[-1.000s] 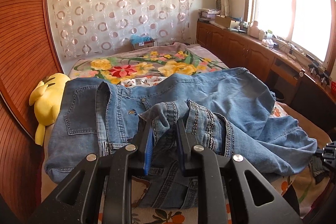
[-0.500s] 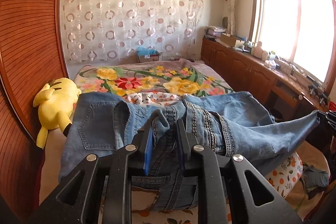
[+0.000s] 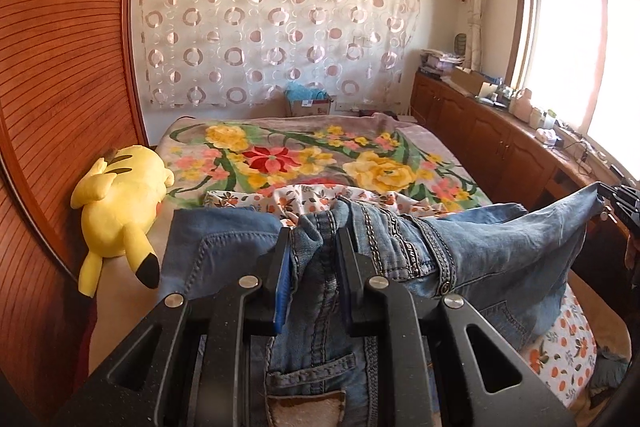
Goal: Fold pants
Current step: 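Lift the jeans with the left tool while the right tool releases the hem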
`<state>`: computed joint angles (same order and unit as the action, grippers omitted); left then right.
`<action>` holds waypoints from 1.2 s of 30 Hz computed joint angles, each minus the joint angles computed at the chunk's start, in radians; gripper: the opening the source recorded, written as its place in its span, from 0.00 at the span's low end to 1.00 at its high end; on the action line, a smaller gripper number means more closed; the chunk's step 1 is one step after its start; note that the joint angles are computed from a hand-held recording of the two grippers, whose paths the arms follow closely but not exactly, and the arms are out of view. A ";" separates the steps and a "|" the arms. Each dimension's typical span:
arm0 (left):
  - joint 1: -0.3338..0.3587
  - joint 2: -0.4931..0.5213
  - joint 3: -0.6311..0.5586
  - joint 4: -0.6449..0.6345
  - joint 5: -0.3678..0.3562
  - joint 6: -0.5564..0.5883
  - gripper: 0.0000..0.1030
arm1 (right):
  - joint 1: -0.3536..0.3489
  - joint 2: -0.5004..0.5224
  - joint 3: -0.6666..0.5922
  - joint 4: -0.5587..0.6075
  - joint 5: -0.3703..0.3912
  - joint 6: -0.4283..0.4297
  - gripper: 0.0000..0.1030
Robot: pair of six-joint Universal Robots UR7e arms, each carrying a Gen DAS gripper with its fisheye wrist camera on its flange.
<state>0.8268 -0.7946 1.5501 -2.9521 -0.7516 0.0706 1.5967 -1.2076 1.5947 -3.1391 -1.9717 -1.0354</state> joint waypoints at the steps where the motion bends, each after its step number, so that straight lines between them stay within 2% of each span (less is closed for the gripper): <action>1: 0.009 0.012 -0.025 0.020 0.000 0.000 0.20 | 0.003 0.024 -0.032 0.019 -0.014 0.007 0.01; 9: 0.085 0.135 -0.220 0.190 -0.003 0.002 0.22 | -0.010 0.275 -0.354 0.208 -0.104 0.043 0.01; 13: 0.111 0.162 -0.263 0.230 -0.017 -0.008 0.24 | -0.012 0.374 -0.516 0.317 -0.136 0.081 0.01; 16: 0.118 0.159 -0.270 0.245 -0.032 -0.021 0.29 | -0.014 0.442 -0.647 0.413 -0.151 0.138 0.01; 18: 0.119 0.144 -0.253 0.223 -0.053 -0.018 0.38 | -0.016 0.458 -0.685 0.450 -0.147 0.175 0.03; 20: 0.114 0.132 -0.237 0.199 -0.051 -0.005 0.46 | -0.016 0.428 -0.653 0.442 -0.133 0.212 0.08; 21: 0.109 0.128 -0.228 0.181 -0.043 0.008 0.49 | -0.014 0.420 -0.648 0.429 -0.127 0.228 0.15; 23: 0.099 0.113 -0.202 0.141 -0.036 0.036 0.50 | -0.014 0.397 -0.615 0.385 -0.110 0.262 0.28; 24: 0.095 0.106 -0.190 0.124 -0.034 0.044 0.51 | -0.015 0.392 -0.613 0.387 -0.098 0.284 0.38; 25: 0.092 0.100 -0.181 0.113 -0.033 0.046 0.52 | -0.015 0.382 -0.604 0.399 -0.082 0.300 0.42; 30: 0.078 0.098 -0.163 0.119 -0.052 0.052 0.52 | 0.002 0.298 -0.471 0.402 0.000 0.275 0.43; 36: 0.064 0.140 -0.179 0.163 -0.112 0.063 0.52 | 0.027 0.217 -0.337 0.481 0.076 0.223 0.48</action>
<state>0.8904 -0.6541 1.3716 -2.7895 -0.8633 0.1337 1.6237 -0.9904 1.2577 -2.6584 -1.8960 -0.8122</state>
